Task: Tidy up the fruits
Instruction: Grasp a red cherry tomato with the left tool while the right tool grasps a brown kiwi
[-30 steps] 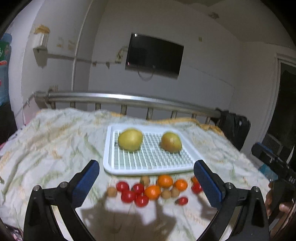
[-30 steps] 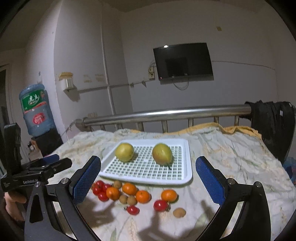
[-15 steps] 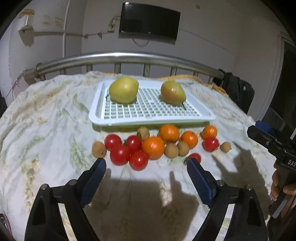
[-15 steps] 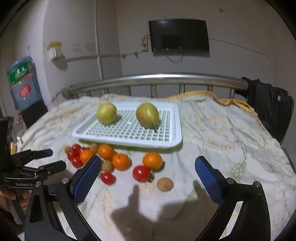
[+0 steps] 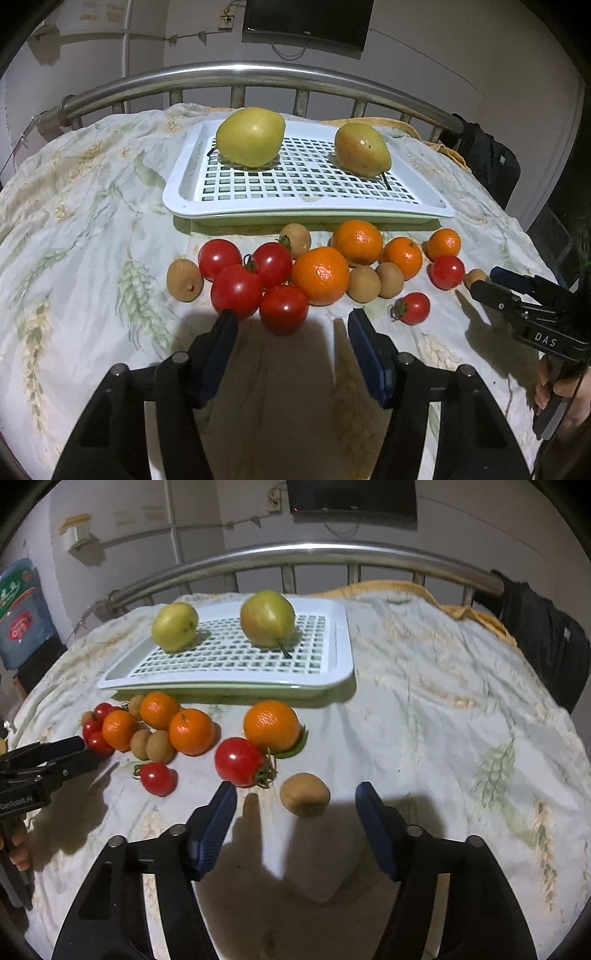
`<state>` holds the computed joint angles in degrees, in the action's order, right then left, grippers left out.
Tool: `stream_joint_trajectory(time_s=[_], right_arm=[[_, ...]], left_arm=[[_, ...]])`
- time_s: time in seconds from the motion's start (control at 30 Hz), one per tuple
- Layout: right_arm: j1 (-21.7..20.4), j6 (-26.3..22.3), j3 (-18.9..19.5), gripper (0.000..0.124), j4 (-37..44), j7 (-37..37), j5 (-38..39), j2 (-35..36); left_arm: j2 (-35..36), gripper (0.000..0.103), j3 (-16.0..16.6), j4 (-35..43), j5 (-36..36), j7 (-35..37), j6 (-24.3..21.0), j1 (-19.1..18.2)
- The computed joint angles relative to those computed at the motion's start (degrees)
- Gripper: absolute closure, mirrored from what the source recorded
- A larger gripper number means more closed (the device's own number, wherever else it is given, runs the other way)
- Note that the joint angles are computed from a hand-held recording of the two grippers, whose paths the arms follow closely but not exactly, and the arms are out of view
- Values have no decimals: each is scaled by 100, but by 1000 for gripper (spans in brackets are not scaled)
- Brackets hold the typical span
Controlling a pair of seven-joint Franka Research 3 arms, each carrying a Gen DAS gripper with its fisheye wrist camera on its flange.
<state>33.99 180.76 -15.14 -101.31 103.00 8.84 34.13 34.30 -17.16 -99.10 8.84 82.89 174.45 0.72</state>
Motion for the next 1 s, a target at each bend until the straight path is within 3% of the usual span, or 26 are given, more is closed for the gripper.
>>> stream_joint_trajectory(time_s=[0.1,0.2,0.43,0.6,0.7,0.8,1.0], right_arm=[[-134,-91,131,65,74,-16,31,23],[-86,-188,71,68,127,46,-20,52],[-267,-392,223,78,258,190,-140,92],[-293,-451,222,90,293,340,-224,111],[-444,-379,387,96,269,307,-214,89],[-389,-329,337,96,232,324,-224,77],[-478,-164,529,97,85,170,-145,-25]], left_arm=[[44,40,-18,35,-17,-17,-4,8],[76,50,-69,64,-42,3,-68,50],[223,52,-86,289,-163,19,-180,33],[284,68,130,403,-99,-131,-233,-147],[340,71,-176,402,-252,1,-232,137],[287,71,-195,292,-278,33,-123,162],[113,71,-620,-112,-338,315,222,562]])
